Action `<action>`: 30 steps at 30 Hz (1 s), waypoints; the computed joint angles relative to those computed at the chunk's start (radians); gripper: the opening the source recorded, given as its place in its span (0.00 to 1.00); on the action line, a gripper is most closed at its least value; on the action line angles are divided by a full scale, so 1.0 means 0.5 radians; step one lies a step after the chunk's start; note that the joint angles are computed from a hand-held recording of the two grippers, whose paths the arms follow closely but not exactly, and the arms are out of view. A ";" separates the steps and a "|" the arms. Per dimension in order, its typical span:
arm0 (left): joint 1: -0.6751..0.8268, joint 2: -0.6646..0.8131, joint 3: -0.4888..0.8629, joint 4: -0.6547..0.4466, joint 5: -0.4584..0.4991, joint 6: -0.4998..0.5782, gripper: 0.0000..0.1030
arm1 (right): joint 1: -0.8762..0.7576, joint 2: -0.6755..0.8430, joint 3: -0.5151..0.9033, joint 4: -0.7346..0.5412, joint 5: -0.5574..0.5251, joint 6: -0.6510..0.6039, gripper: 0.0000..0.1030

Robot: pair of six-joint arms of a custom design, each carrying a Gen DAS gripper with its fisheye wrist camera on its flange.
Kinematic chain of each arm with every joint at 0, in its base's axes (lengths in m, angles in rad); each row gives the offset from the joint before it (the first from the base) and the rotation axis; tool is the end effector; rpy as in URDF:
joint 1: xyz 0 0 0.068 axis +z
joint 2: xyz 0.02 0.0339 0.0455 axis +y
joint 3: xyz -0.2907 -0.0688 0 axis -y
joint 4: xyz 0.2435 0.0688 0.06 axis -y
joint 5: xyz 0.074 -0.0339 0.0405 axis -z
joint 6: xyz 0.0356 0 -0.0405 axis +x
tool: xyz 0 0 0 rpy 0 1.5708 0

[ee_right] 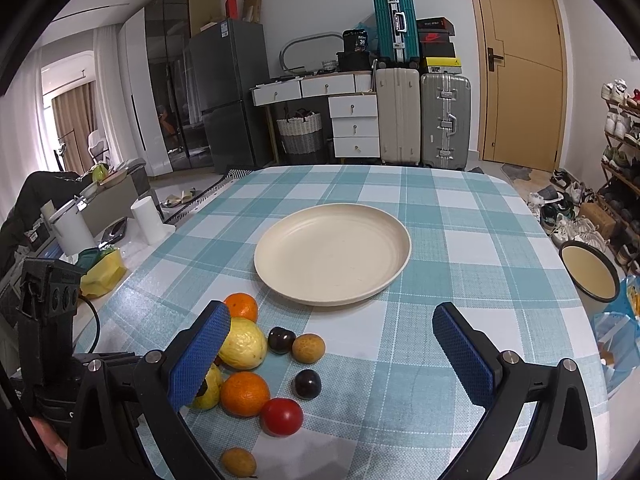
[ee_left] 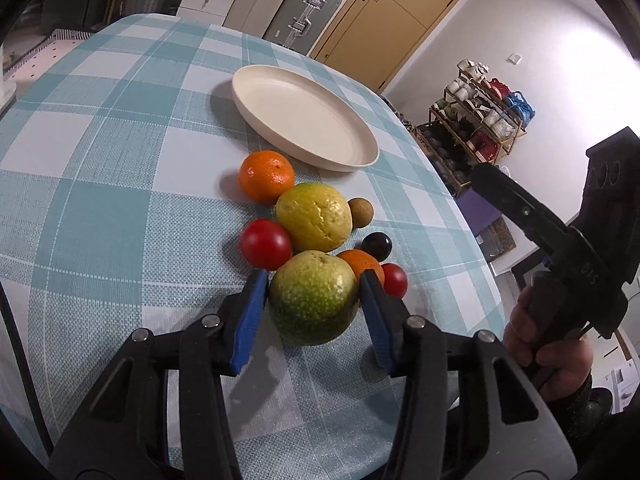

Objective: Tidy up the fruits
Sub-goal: 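Lower the left tool onto the green citrus and close on it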

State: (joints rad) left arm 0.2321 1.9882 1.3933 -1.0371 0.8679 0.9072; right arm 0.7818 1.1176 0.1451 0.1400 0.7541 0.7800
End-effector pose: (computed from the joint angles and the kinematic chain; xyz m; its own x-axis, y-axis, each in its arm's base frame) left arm 0.3636 0.0580 0.1956 -0.7512 0.3457 -0.5623 0.6457 0.5618 -0.5173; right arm 0.1213 0.0861 0.1335 -0.5043 0.2216 -0.8346 0.2365 0.9650 0.1133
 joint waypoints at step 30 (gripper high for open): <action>0.249 0.422 0.699 -0.402 0.144 -0.011 0.42 | -0.327 0.927 0.102 1.010 -0.967 -0.349 1.00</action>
